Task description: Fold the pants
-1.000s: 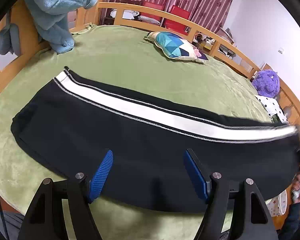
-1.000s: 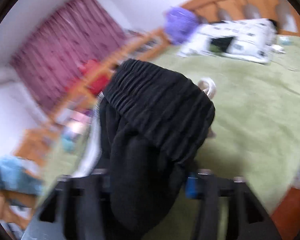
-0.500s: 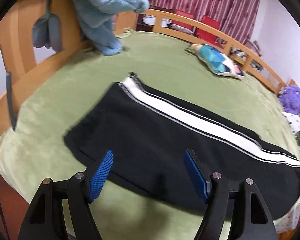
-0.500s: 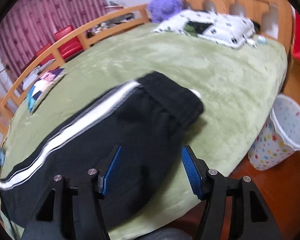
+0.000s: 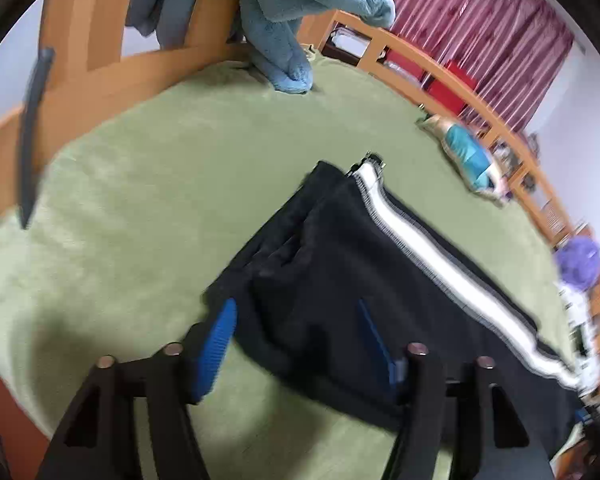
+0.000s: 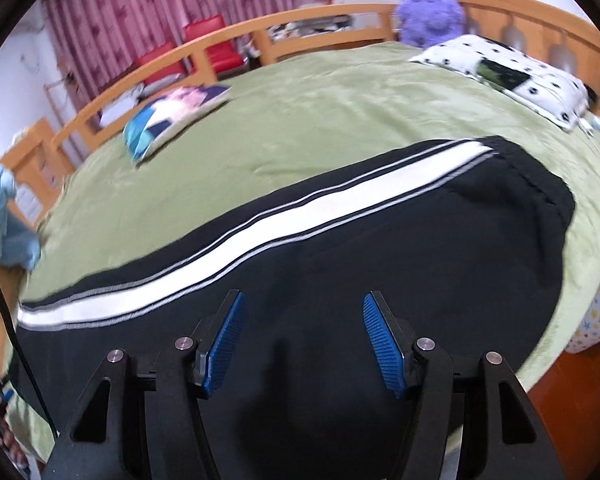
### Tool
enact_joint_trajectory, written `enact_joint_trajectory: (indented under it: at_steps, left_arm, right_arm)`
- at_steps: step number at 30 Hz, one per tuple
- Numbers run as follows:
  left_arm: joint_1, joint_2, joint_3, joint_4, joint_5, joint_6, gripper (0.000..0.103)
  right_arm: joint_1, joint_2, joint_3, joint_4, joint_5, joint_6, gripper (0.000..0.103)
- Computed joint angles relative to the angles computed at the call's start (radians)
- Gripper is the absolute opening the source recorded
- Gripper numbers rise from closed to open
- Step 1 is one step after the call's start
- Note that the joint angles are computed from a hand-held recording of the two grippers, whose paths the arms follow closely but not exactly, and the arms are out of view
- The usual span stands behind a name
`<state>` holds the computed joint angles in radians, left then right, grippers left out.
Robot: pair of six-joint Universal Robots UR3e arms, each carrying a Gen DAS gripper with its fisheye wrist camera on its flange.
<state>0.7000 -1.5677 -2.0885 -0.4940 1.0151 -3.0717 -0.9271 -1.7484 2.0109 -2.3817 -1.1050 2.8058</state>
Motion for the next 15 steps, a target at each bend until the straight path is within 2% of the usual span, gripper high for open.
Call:
enact_joint_trajectory:
  at_steps: [3,4,7,10,13,14,15]
  left_arm:
    - [-0.008,-0.024,0.01,0.035,-0.011,-0.02,0.056]
    - [-0.016,-0.027,0.012,0.042,0.0,-0.024,0.05]
    - [-0.023,-0.019,0.003,0.059,0.006,-0.027,0.049]
    - [-0.067,-0.066,0.038,0.061,0.077,-0.04,0.049]
    - [-0.054,-0.091,0.025,0.104,0.064,-0.083,0.049]
    - [-0.052,-0.103,0.029,0.114,0.066,-0.103,0.044]
    - [-0.062,-0.119,0.044,0.116,0.088,-0.121,0.025]
  right_arm:
    - [0.052,-0.005,0.005,-0.01,-0.034,0.014,0.061]
    - [0.064,-0.002,0.004,-0.015,-0.042,0.017,0.061]
    - [0.088,-0.026,0.023,-0.024,-0.075,0.011,0.061]
    - [0.093,-0.045,0.037,-0.009,-0.082,0.01,0.061]
    - [0.096,-0.046,0.044,-0.001,-0.081,0.021,0.061]
    - [0.094,-0.047,0.045,0.005,-0.082,0.024,0.061]
    - [0.088,-0.053,0.049,0.016,-0.074,0.026,0.061]
